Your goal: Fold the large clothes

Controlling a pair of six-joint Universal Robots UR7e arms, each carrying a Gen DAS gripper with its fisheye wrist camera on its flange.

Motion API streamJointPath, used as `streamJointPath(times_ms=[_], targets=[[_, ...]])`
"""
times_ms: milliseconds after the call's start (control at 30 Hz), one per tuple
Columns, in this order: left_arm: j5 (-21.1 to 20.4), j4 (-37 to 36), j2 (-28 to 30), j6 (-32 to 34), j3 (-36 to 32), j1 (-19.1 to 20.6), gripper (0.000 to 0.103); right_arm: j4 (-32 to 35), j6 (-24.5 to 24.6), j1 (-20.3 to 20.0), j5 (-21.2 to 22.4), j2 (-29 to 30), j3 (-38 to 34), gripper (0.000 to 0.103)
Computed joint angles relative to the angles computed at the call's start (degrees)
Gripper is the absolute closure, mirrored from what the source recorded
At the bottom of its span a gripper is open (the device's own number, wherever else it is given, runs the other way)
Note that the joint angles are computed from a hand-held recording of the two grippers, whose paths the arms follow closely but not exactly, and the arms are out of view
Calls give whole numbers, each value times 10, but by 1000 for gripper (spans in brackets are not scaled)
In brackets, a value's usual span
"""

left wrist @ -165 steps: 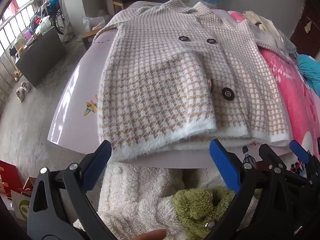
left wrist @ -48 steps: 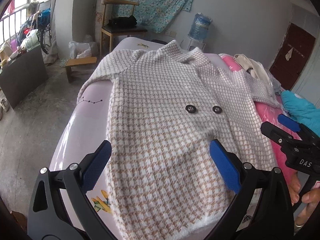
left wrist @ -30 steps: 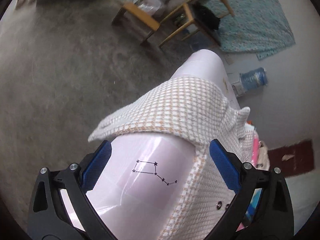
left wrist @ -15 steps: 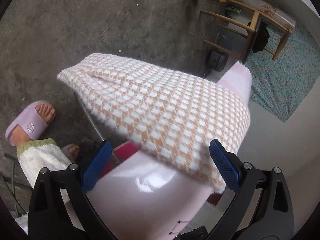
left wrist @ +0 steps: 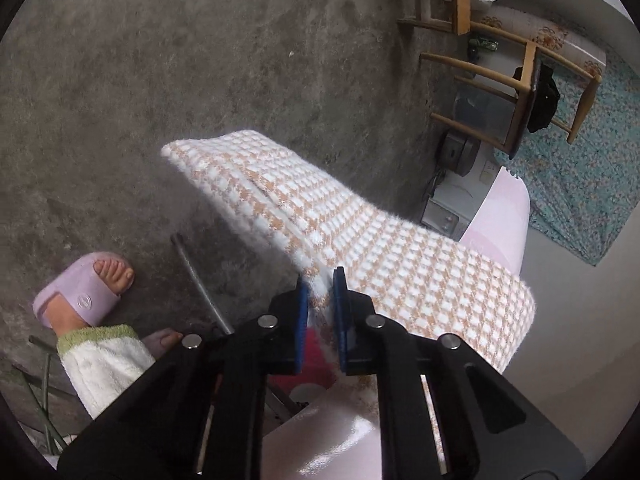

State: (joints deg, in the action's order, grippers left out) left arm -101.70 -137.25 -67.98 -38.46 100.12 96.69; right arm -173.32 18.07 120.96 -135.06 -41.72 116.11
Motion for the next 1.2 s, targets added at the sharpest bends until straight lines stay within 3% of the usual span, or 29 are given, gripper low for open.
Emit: streamJointPath(times_ms=[133, 267, 400, 533, 667, 767, 900, 933, 967, 1033, 1100, 1200], targets=[[79, -10, -28, 33, -9, -40, 97, -32, -9, 3, -7, -14, 16, 41], [204, -32, -70, 77, 0, -107, 98, -52, -16, 6, -14, -47, 41, 41], [363, -100, -126, 184, 42, -230, 98, -71, -6, 15, -25, -74, 71, 41], [468, -195, -170, 343, 111, -383, 98, -91, 17, 28, -44, -111, 110, 41], [459, -168, -187, 395, 149, -497, 98, -98, 48, 42, -76, -163, 157, 41], [424, -109, -186, 389, 176, -548, 97, -87, 83, 55, -101, -204, 196, 41], [371, -65, -170, 376, 215, -563, 93, -26, 155, 71, -131, -271, 246, 41], [364, -59, -164, 372, 228, -565, 81, 2, 178, 72, -136, -291, 259, 41], [355, -57, -158, 367, 241, -563, 61, 29, 199, 73, -136, -311, 269, 41], [344, -56, -157, 360, 267, -558, 44, 72, 227, 70, -133, -349, 288, 41], [339, -34, -170, 348, 290, -549, 44, 119, 244, 67, -130, -384, 299, 41], [331, -20, -197, 336, 302, -535, 42, 123, 230, 60, -122, -410, 308, 41]])
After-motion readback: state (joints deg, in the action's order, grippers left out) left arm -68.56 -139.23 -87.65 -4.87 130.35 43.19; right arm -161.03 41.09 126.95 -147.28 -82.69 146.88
